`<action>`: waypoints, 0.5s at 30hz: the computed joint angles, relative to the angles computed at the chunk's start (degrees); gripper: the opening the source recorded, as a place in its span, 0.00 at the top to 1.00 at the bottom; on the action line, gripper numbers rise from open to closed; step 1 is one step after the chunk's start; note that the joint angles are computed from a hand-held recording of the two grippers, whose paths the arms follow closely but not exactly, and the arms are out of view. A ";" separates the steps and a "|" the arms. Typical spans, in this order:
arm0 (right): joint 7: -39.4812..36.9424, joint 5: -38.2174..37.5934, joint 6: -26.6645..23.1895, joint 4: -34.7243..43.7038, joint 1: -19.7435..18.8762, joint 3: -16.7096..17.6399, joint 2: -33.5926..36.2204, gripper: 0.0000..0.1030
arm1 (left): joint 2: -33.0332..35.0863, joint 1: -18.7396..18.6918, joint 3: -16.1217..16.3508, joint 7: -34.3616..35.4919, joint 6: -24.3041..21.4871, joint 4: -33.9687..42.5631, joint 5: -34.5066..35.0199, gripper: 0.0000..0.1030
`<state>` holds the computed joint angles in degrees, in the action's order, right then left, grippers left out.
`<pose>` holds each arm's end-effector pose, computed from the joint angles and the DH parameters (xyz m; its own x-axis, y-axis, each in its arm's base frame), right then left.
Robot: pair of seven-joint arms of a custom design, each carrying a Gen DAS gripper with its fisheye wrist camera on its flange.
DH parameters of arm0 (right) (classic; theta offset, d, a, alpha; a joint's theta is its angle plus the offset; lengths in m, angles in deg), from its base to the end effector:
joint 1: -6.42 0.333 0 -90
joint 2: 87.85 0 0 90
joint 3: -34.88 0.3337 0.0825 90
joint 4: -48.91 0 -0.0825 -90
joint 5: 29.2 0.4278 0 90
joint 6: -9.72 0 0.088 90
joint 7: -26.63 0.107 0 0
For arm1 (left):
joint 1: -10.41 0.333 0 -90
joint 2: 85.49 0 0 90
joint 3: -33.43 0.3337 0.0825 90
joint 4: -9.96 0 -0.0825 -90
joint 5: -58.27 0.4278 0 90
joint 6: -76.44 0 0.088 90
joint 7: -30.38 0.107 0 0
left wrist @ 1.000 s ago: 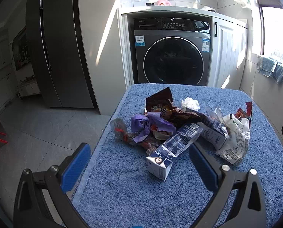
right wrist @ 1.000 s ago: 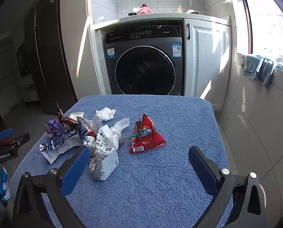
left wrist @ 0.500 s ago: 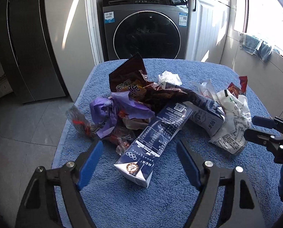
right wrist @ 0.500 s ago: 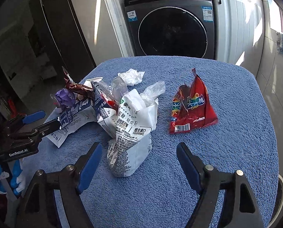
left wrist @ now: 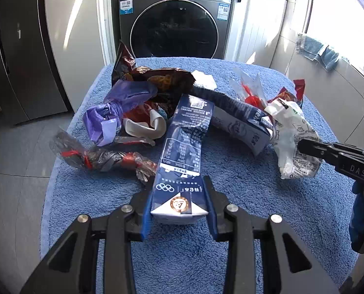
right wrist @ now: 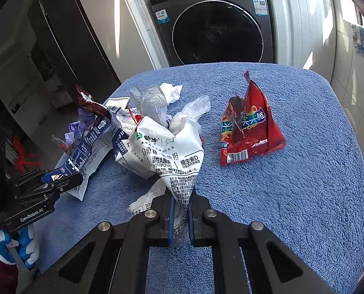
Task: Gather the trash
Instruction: 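Grasp the blue milk carton with the left tool while the right tool grasps the white printed bag, then carry both items to the trash bin and open both tools to drop them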
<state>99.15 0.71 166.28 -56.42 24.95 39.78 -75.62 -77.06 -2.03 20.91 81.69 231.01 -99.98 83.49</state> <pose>0.6533 0.2579 0.4847 0.3766 -0.8822 -0.2826 -0.7686 -0.1273 -0.6270 0.6117 -0.2934 0.4859 -0.1058 -0.9925 0.0604 -0.7753 0.0443 -0.6300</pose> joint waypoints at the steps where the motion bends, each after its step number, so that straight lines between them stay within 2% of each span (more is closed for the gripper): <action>1: -0.44 0.30 0.33 -0.93 -0.16 0.02 -0.80 0.92 | -0.57 -0.04 -0.11 -0.13 0.33 -0.55 -0.09 0.67; 10: -7.51 8.36 3.06 -10.57 -2.48 -0.27 -9.93 0.93 | -5.21 -1.88 -1.34 -1.26 0.91 -3.41 -0.23 0.67; 15: -9.79 12.09 6.48 -15.11 -3.25 -1.43 -14.47 0.93 | -4.67 -3.71 -2.27 -0.45 -0.39 -0.21 1.47 0.67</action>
